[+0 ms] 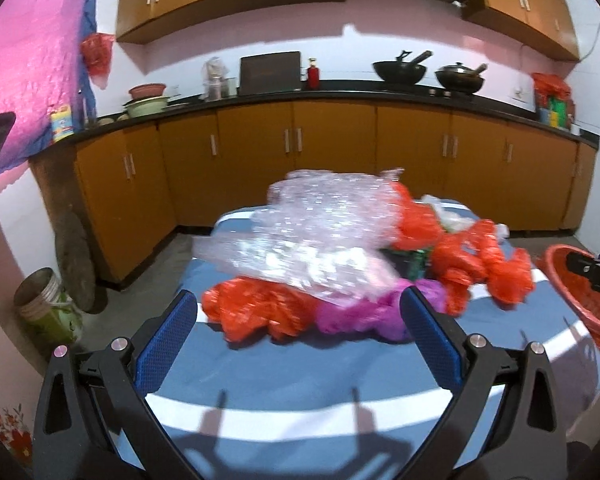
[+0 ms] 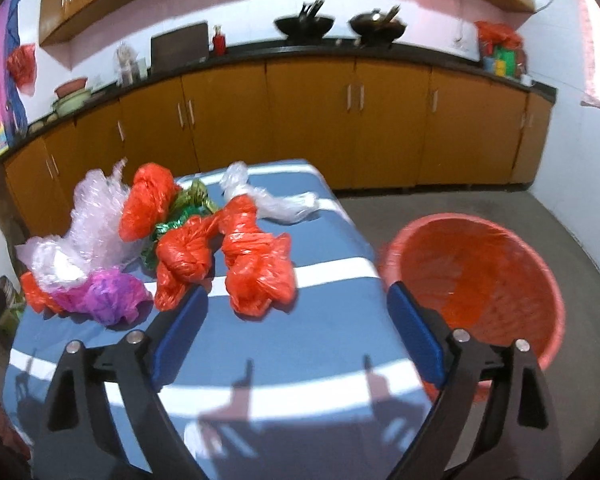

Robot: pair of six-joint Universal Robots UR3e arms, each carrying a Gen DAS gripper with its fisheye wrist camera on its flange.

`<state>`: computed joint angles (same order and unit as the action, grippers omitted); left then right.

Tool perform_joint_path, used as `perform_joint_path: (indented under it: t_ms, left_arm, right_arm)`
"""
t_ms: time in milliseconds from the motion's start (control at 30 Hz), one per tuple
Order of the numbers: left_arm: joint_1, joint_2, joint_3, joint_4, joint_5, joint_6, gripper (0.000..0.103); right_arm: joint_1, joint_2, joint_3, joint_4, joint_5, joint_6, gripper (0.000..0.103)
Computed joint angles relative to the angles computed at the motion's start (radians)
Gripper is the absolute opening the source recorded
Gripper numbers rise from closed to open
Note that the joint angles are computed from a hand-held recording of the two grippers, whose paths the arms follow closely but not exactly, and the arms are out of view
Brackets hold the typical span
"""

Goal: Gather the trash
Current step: 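Grasp the clear bubble wrap with the left tool while the right tool grasps a red bag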

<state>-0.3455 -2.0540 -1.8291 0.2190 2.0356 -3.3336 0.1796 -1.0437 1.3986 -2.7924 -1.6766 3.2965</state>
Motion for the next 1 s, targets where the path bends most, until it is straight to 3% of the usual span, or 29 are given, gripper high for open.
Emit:
perform_joint_path:
  t_ms: [200, 333, 500, 700, 867, 1000]
  left_arm:
    - [0.057, -0.025, 0.009, 0.014, -0.042, 0.033, 0.099]
    - [0.099, -0.029, 0.017, 0.001, -0.113, 0.027, 0.088]
    - [0.134, -0.042, 0.051, -0.023, -0.169, 0.022, 0.084]
    - [0.141, -0.072, 0.116, -0.094, -0.21, 0.03, 0.079]
    - [0.142, -0.102, 0.188, -0.158, -0.224, 0.015, 0.074]
    - [0.144, -0.132, 0.247, -0.24, -0.247, 0.012, 0.053]
  right_arm:
    - [-0.006, 0.232, -0.32, 0.172, 0.046, 0.049, 0.084]
    - [0.005, 0.35, -0.495, 0.264, 0.026, 0.045, 0.08]
    - [0.001, 0.461, -0.673, 0.39, 0.036, 0.045, 0.053]
    - [-0.003, 0.428, -0.582, 0.319, 0.065, 0.043, 0.037]
    - [-0.002, 0.394, -0.511, 0.272, 0.066, 0.025, 0.035]
    - [0.0, 0.376, -0.482, 0.26, 0.064, 0.021, 0.035]
